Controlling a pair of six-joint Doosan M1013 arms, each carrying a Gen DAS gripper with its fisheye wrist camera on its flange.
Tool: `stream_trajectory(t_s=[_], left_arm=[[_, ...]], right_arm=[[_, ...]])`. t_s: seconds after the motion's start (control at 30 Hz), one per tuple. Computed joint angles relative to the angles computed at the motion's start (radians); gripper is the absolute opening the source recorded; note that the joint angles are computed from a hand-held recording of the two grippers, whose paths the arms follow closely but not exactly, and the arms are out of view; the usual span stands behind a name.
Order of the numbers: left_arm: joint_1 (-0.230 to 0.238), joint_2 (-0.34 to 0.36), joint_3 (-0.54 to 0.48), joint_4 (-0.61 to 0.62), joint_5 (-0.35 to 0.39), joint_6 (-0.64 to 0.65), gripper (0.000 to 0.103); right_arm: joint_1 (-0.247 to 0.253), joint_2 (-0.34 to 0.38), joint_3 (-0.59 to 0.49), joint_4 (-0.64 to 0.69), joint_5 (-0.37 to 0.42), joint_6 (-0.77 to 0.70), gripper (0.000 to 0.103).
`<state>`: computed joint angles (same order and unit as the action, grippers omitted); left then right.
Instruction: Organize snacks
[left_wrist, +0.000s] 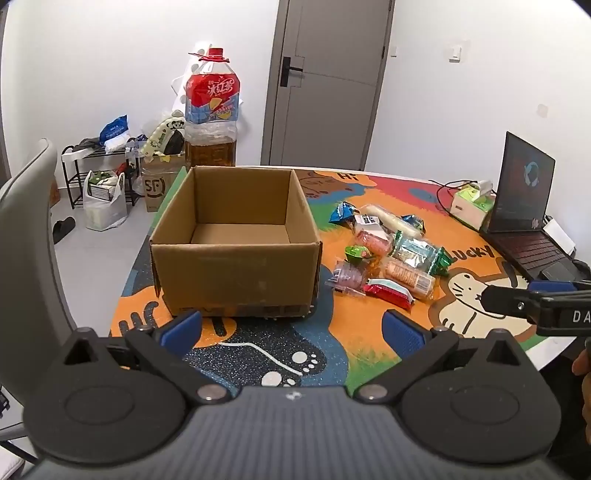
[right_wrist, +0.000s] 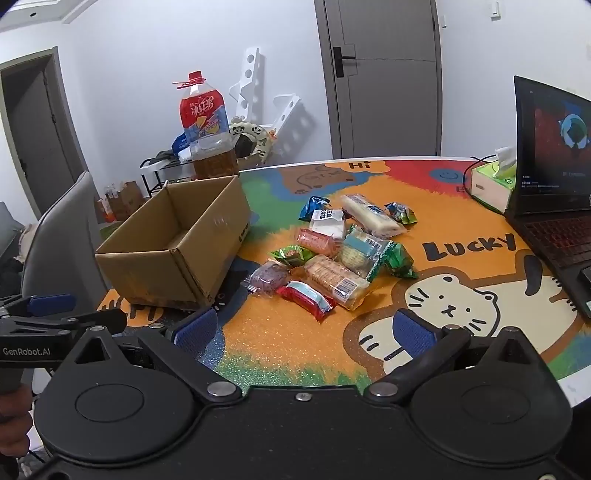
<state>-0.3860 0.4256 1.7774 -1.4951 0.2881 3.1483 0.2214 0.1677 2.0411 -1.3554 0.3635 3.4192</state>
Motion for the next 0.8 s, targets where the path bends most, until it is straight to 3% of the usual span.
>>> stream_trajectory(t_s=[0.6, 0.7, 0.8], left_arm=[[0.009, -0.003, -0.004, 0.013, 0.001, -0.028, 0.103], [0.011, -0.008, 0.003, -0.062, 0.01, 0.049, 0.103], [0.01, -0.007, 0.0, -0.046, 0.01, 0.028, 0.103]], right_arm=[[-0.011, 0.003, 0.008, -0.057, -0.028, 0.077, 0.103], [-0.006, 0.004, 0.005, -0.04, -0.017, 0.055, 0.103], [-0.004, 0.001, 0.007, -0.059, -0.014, 0.068, 0.103]])
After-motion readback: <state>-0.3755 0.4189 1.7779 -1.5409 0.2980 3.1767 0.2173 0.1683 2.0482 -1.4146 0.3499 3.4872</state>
